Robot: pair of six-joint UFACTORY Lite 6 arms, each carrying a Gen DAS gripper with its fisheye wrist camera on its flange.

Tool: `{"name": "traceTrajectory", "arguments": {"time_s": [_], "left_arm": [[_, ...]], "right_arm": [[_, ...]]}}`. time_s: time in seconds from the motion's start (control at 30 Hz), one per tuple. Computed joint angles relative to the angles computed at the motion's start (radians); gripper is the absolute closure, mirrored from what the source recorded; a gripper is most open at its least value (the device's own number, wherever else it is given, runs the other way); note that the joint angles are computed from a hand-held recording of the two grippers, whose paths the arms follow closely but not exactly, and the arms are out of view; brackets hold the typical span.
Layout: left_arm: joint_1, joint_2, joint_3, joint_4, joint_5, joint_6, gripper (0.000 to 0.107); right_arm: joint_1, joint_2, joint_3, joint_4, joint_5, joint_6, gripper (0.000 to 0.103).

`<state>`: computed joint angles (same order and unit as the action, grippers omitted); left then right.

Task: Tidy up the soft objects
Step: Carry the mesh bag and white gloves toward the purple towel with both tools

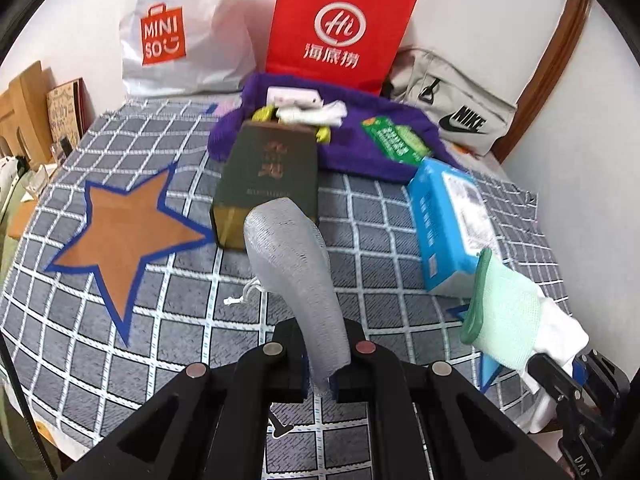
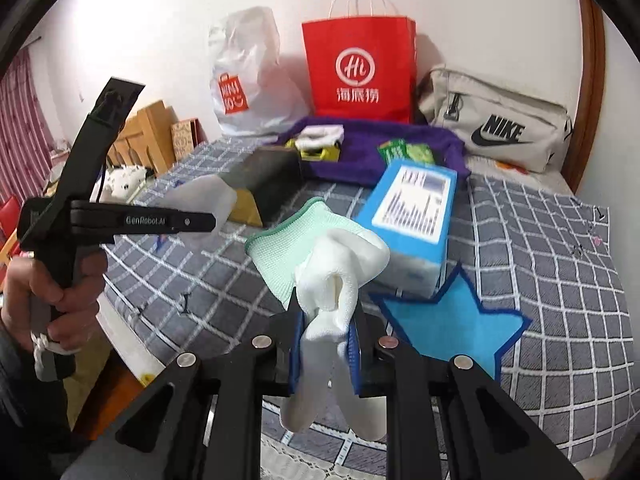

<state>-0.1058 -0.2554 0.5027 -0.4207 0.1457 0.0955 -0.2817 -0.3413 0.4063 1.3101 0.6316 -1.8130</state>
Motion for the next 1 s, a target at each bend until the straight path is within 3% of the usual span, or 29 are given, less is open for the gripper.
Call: {"name": "traceTrajectory", "arguments": {"time_s": [0.1,0.3,0.67,1.0], "left_arm": [[0.006,-0.044,0.016,0.075,0.036,-0.066,0.1],[0.016,-0.082,0.069,0.178,0.088,-0.153,0.1],[0.051,-0.058,0.164,0.143,0.127,-0.075,0.1],[0.088,0.116,0.342,0.101,0.123,0.005,0.1]], "right_arm": [[-0.009,-0.002,0.045,-0.046,0.03,0.084,0.084],[0.041,0.024,0.139,-0.082,-0.054,0.216,0.084],[0.083,0.128,0.327,-0.048,-0.049,0.267,0.084],[0.158,0.293,0.523,-0.026,-0.107,0.288,0.084]]}}
